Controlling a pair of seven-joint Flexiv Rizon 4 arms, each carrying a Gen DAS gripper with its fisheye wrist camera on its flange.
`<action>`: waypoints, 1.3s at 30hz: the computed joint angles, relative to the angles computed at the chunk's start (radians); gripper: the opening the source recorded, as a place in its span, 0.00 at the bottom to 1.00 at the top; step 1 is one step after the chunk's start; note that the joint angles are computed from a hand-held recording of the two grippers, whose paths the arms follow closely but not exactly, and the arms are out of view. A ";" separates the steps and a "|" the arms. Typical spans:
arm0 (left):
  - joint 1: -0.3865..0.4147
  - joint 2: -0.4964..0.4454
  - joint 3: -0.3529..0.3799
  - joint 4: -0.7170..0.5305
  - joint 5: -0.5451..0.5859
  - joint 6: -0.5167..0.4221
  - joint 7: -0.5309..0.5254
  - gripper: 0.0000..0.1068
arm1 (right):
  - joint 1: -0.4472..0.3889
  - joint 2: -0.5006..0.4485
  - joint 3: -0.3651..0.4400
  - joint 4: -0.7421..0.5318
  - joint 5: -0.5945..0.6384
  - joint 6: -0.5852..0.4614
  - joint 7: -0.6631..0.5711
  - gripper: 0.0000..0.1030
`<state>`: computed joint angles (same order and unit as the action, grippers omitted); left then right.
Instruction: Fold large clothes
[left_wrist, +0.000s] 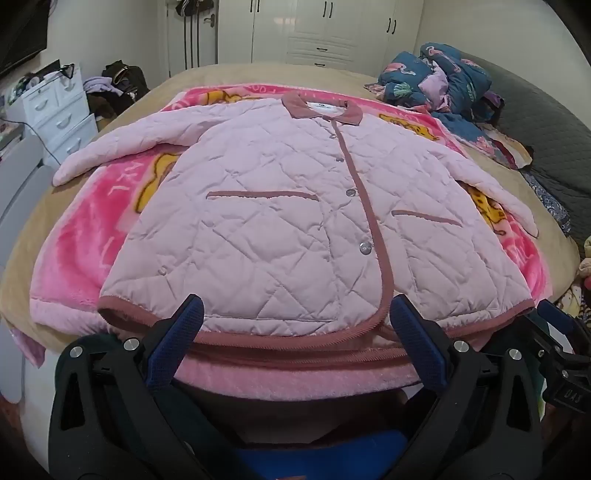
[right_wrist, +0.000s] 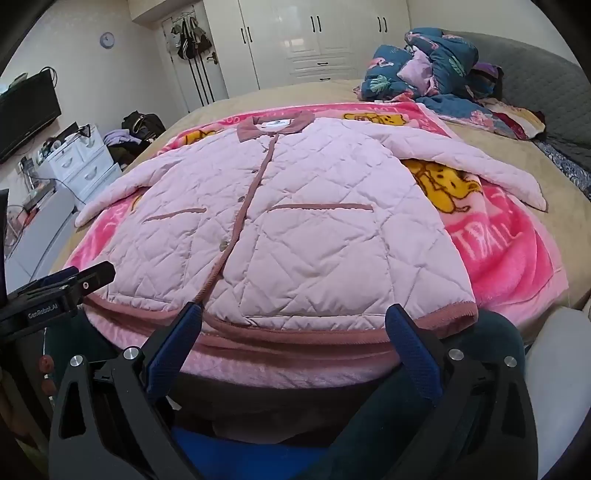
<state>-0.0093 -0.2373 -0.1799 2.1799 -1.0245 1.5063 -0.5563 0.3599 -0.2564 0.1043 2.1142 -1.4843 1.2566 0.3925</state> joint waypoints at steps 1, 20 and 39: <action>0.001 -0.001 -0.003 0.000 -0.006 0.003 0.004 0.89 | 0.003 0.002 0.000 0.001 -0.001 -0.012 -0.001 0.96; -0.012 0.017 -0.015 0.007 -0.097 0.013 0.083 0.89 | 0.025 -0.001 0.007 -0.010 0.007 -0.024 -0.028 0.96; -0.047 0.021 0.016 0.003 -0.116 0.009 0.097 0.89 | 0.033 0.003 0.008 -0.012 0.019 -0.036 -0.038 0.96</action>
<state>-0.0558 -0.2167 -0.1639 2.1829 -1.1409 1.5149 -0.4595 0.3932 -0.2531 0.1128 2.1026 -1.4657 1.2210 0.3542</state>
